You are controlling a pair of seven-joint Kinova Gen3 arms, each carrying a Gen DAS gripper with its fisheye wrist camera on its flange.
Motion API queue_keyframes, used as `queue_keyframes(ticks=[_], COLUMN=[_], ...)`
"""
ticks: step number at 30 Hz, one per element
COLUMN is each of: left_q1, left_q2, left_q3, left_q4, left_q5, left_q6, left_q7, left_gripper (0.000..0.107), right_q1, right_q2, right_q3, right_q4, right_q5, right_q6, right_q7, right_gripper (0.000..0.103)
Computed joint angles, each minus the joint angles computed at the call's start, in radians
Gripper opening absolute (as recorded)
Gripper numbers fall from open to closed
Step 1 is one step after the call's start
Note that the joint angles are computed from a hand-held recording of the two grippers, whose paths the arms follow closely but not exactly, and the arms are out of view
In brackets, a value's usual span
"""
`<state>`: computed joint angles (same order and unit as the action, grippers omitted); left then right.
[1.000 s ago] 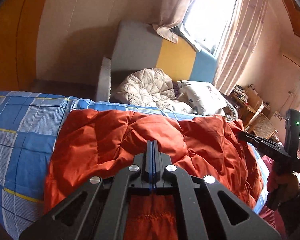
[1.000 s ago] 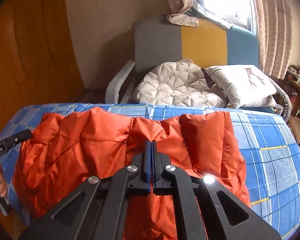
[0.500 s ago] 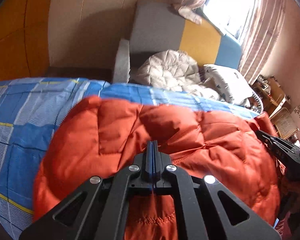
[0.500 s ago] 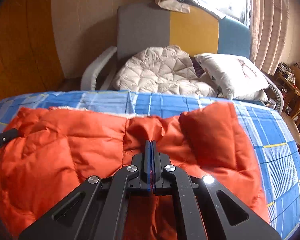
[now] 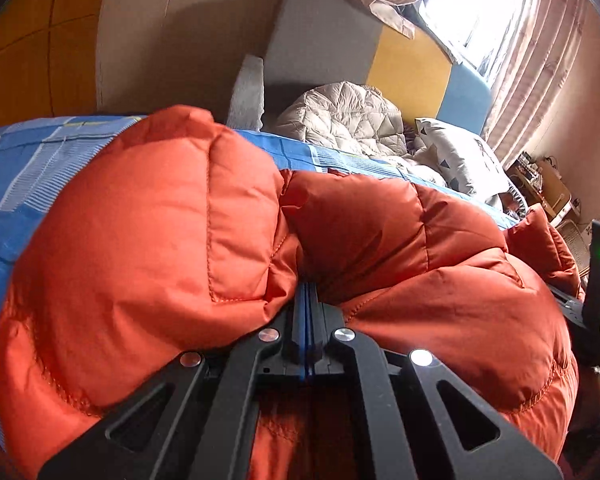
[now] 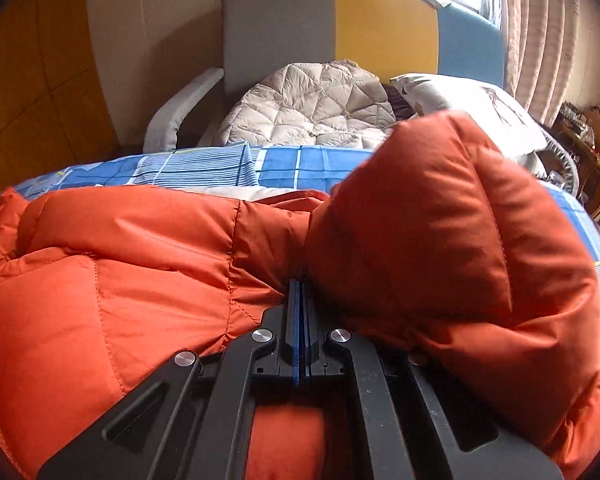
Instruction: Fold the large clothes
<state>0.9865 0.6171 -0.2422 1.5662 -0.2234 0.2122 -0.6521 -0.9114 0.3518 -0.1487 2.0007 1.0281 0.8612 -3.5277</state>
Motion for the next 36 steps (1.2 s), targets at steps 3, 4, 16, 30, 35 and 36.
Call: queue_keyframes(ticks=[3, 4, 16, 30, 35, 36], left_q1=[0.000, -0.007, -0.012, 0.108, 0.060, 0.056], left_q2=[0.005, 0.004, 0.006, 0.002, 0.043, 0.053], left_q3=[0.000, 0.004, 0.023, 0.009, 0.100, 0.109], left_q4=[0.010, 0.014, -0.045, -0.214, -0.299, -0.316], left_q5=[0.004, 0.009, 0.003, -0.240, -0.276, -0.281], left_q6=[-0.023, -0.029, 0.090, 0.281, 0.349, 0.367], left_q7=[0.001, -0.004, 0.021, 0.223, 0.218, 0.216], left_gripper=[0.001, 0.001, 0.003, 0.039, 0.041, 0.043], right_q1=[0.004, 0.009, 0.036, -0.044, -0.082, -0.089], right_q2=[-0.001, -0.002, 0.006, -0.064, -0.023, -0.010], right_q3=[0.008, 0.009, 0.005, -0.021, -0.046, -0.046], right_q4=[0.038, 0.051, 0.005, -0.064, -0.127, -0.140], right_q5=[0.047, 0.062, -0.024, -0.079, -0.056, -0.055], right_q6=[-0.053, -0.075, -0.064, 0.109, 0.176, 0.189], right_q7=[-0.069, -0.088, 0.030, 0.005, -0.023, -0.016], right_gripper=[0.001, 0.000, 0.000, 0.065, 0.065, 0.065])
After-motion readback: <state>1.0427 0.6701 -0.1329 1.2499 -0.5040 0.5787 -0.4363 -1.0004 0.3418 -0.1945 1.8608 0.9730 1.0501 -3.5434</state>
